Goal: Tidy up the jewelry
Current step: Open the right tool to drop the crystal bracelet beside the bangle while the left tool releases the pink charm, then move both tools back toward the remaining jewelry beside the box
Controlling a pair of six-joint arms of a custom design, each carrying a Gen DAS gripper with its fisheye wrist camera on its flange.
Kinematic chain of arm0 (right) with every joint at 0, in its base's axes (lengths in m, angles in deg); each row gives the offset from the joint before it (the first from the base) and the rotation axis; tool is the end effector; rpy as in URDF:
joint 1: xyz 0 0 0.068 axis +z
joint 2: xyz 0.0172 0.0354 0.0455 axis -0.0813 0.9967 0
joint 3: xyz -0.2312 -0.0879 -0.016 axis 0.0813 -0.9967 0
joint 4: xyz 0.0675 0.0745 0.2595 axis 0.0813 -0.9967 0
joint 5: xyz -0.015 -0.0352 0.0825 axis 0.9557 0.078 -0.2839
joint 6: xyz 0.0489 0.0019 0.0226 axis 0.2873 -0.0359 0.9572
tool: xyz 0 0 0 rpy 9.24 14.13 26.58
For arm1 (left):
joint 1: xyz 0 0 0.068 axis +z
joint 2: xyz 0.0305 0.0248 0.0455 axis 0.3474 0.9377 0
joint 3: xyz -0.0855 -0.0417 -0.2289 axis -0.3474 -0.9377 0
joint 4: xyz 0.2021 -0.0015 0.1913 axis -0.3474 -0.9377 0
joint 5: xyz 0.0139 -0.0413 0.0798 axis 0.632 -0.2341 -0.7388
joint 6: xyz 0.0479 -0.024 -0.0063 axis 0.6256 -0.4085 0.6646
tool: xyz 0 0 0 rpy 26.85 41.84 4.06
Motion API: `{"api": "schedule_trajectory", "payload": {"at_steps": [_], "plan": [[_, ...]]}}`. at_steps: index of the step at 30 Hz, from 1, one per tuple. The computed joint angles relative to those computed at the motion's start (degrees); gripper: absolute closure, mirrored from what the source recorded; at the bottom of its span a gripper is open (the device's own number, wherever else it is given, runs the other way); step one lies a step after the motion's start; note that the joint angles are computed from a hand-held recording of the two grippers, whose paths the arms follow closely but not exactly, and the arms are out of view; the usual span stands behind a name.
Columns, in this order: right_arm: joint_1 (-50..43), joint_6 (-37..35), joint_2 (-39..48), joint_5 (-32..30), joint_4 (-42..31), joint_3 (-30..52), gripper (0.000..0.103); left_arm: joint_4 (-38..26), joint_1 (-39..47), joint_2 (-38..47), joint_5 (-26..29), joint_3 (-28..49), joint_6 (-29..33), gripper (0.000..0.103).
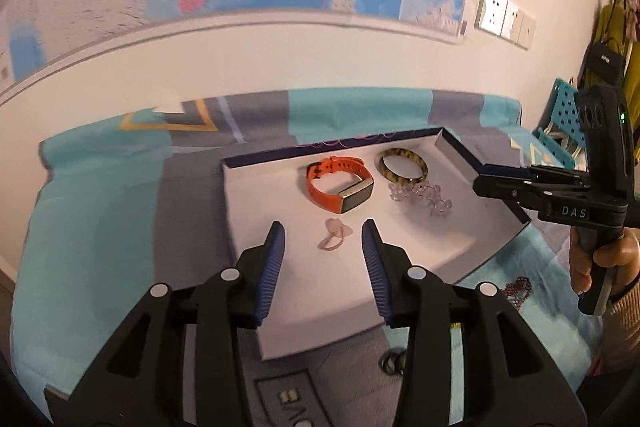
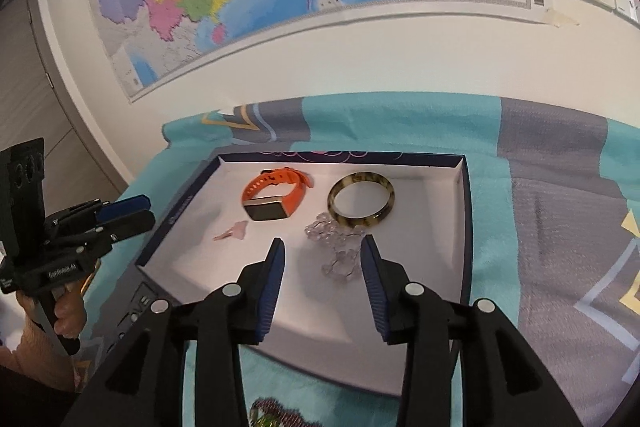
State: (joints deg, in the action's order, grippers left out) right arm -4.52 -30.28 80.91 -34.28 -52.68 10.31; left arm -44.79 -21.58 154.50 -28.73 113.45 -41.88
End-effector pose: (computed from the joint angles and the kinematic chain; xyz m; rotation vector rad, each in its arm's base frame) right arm 0.3033 0.0190 0.2828 -0.4239 2.3183 0.5795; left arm 0.2517 -0.2102 0.2938 0.1970 2.2780 -0.2071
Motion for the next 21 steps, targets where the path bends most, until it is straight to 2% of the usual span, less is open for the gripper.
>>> {"api": "schedule_trajectory", "payload": {"at_steps": [9,14,21], "plan": [[-0.39,-3.69,-7.72,0.75,-2.21,-5.32,0.064,-0.59,-4.39,-6.88,-3.82,-5.63,-2.15,0.059],[-1.13,-6.52,-11.82,0.41,-4.67,-8.32,0.064,-0.98,-8.39,-6.80,-6.28,-6.53,-2.69,0.059],[-3.72,-10.23,-15.90,0.60,-8.69,-12.62,0.064,-0.39,-11.98,-5.07,-6.30,-7.24,-3.61,0.057]]}}
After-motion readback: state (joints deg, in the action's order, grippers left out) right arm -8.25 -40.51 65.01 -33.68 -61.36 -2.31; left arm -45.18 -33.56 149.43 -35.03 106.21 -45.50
